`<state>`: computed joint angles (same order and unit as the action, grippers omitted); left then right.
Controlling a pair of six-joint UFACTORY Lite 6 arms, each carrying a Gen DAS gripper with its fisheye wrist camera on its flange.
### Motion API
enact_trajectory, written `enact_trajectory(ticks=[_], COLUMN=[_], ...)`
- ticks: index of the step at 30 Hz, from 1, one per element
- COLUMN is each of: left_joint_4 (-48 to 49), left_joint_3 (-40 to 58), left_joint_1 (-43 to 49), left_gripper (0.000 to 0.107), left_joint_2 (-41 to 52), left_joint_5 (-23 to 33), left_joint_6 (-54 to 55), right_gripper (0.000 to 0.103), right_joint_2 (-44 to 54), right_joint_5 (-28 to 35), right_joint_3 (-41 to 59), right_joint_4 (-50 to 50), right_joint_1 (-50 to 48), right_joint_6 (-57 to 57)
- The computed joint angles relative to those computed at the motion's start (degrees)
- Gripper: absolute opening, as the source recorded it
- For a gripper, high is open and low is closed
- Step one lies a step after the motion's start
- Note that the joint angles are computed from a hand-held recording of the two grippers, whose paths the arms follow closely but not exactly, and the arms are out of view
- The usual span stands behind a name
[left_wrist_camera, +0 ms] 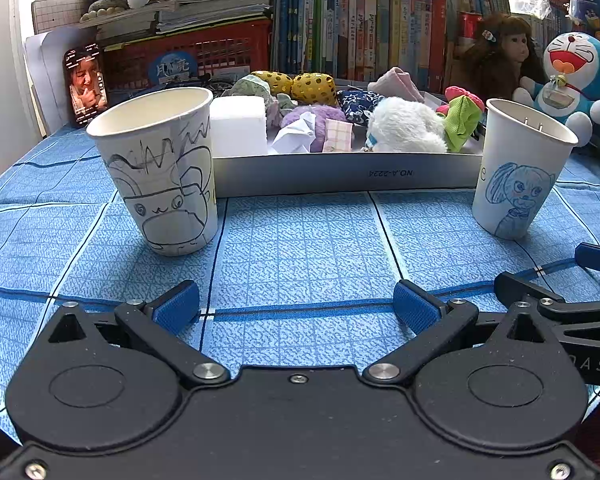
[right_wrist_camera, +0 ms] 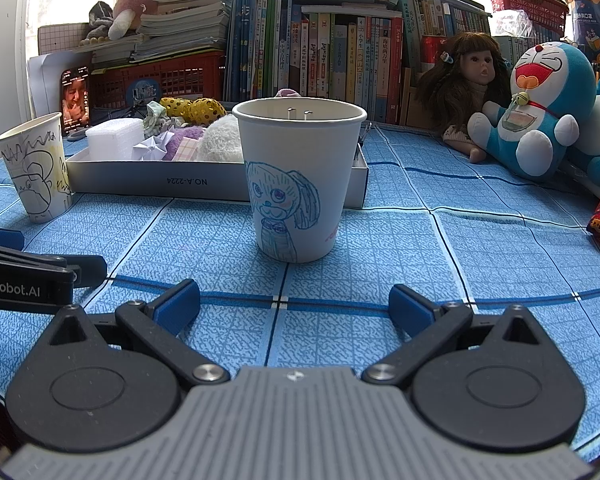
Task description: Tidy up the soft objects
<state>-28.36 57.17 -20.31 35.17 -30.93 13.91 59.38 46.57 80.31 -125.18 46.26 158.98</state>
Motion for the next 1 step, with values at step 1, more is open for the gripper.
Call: enact_trajectory(ticks=[1], left_joint_4=[0.0], left_joint_3=[-0.1], left_joint_1=[-0.1], left_gripper=[0.103], left_joint_2=[0.0], left_joint_5=[-0.2], left_joint_6=[0.0], right_gripper=[0.103], right_joint_2=[0.0], right_joint_5=[0.0], right_joint_3=[0.0], right_joint_4=[0.0], right_joint_1=[0.0], right_joint_6=[0.0])
